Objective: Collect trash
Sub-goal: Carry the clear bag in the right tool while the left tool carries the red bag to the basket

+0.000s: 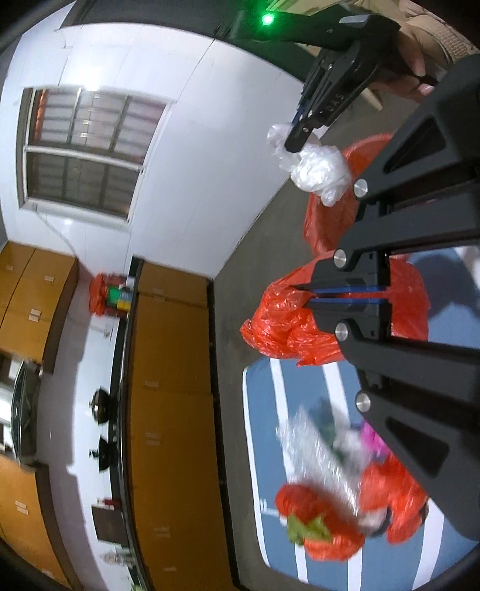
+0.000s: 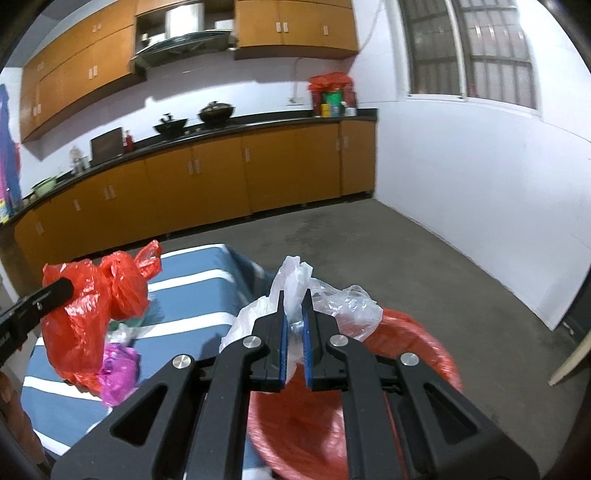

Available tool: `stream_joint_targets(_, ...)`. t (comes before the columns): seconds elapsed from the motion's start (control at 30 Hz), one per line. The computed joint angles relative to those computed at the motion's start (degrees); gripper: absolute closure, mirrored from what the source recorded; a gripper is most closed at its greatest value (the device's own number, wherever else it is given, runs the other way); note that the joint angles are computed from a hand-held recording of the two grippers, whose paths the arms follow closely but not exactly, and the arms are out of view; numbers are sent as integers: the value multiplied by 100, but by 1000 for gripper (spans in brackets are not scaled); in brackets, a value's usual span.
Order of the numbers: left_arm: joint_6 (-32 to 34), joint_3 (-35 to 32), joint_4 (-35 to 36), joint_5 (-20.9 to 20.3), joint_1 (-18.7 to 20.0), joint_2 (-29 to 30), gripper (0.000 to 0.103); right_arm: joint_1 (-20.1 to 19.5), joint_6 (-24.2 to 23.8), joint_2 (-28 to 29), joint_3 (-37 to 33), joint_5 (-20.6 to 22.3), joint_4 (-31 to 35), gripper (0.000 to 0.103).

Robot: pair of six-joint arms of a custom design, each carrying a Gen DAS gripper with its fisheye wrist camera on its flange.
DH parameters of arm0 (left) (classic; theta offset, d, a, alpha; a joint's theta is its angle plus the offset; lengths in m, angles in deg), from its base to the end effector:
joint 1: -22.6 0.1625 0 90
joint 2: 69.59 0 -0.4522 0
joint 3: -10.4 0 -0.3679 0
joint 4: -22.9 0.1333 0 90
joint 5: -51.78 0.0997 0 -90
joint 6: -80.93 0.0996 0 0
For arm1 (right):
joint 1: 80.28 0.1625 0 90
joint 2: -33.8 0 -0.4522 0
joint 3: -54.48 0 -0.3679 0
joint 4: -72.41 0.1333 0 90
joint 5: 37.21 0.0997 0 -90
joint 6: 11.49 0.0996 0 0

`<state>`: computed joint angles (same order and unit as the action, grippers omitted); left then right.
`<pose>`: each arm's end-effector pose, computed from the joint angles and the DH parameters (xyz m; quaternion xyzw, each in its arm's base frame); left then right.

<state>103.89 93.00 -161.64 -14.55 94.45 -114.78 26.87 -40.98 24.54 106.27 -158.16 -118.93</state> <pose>-0.0664 -0.7587 0.2940 0.2100 0.8393 -0.4600 0.1996 0.3267 -0.7805 0.0276 0.2121 -0.8229 0.4455 0.2820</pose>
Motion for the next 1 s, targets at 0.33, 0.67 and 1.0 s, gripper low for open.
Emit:
stream_joint_targets(0.33,-87,-201,493,-352,-82,415,100,-216,301,-372,615,-287,-363,96)
stream_joint_targets(0.67,-55,-539,992,-606,-39,750,99,-303,414,-403,569,-332,-354,96)
stream_joint_targets(1.0,-157,-799,1355,-569,-12,1007,98,-380,649,-418,502,-226,-106,95)
